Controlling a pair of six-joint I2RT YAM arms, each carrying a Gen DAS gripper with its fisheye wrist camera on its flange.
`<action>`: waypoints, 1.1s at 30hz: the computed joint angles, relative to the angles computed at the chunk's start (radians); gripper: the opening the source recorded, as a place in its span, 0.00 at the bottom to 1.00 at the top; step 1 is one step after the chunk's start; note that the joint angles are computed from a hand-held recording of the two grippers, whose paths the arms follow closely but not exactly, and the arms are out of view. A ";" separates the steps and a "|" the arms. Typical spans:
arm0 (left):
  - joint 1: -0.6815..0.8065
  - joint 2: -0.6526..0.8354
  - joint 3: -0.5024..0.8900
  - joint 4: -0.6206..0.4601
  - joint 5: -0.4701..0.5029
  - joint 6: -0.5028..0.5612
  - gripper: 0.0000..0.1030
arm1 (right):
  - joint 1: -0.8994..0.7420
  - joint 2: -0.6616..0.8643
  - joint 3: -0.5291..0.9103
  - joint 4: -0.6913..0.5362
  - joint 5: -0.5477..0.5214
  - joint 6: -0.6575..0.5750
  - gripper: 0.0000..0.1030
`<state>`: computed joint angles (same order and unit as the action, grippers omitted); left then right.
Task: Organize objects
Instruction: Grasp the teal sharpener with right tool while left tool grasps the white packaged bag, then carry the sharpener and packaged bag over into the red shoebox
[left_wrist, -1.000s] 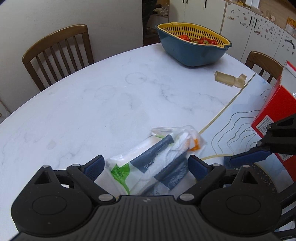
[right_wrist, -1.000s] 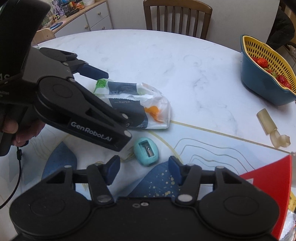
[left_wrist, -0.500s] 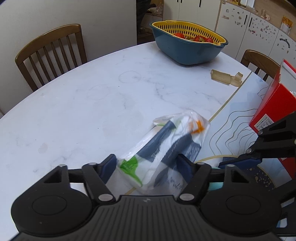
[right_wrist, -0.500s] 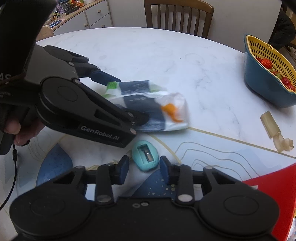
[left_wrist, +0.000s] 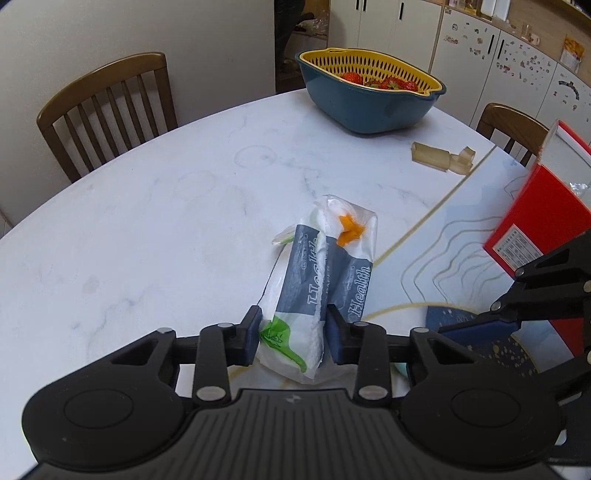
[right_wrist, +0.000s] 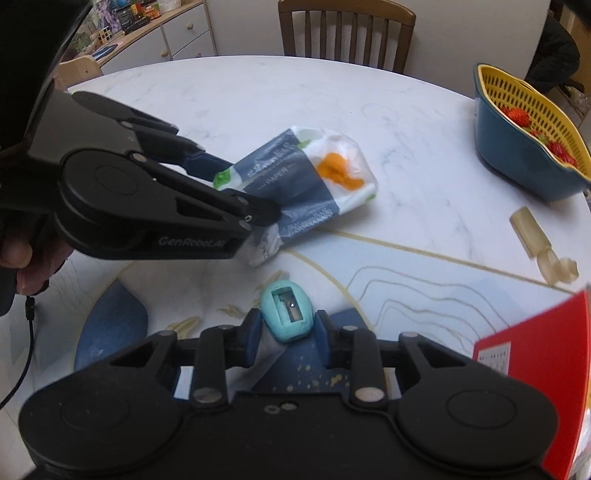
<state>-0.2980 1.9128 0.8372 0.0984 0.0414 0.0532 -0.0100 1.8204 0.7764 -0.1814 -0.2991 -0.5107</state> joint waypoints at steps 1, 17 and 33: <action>-0.002 -0.012 -0.013 -0.002 -0.001 -0.003 0.33 | -0.004 -0.008 -0.006 -0.004 -0.003 0.000 0.27; -0.114 -0.339 -0.226 -0.125 -0.064 -0.152 0.33 | -0.106 -0.300 -0.116 -0.208 -0.104 -0.093 0.28; -0.497 -0.657 -0.183 -0.495 -0.321 -0.456 0.33 | -0.505 -0.523 -0.043 -0.651 -0.287 -0.488 0.28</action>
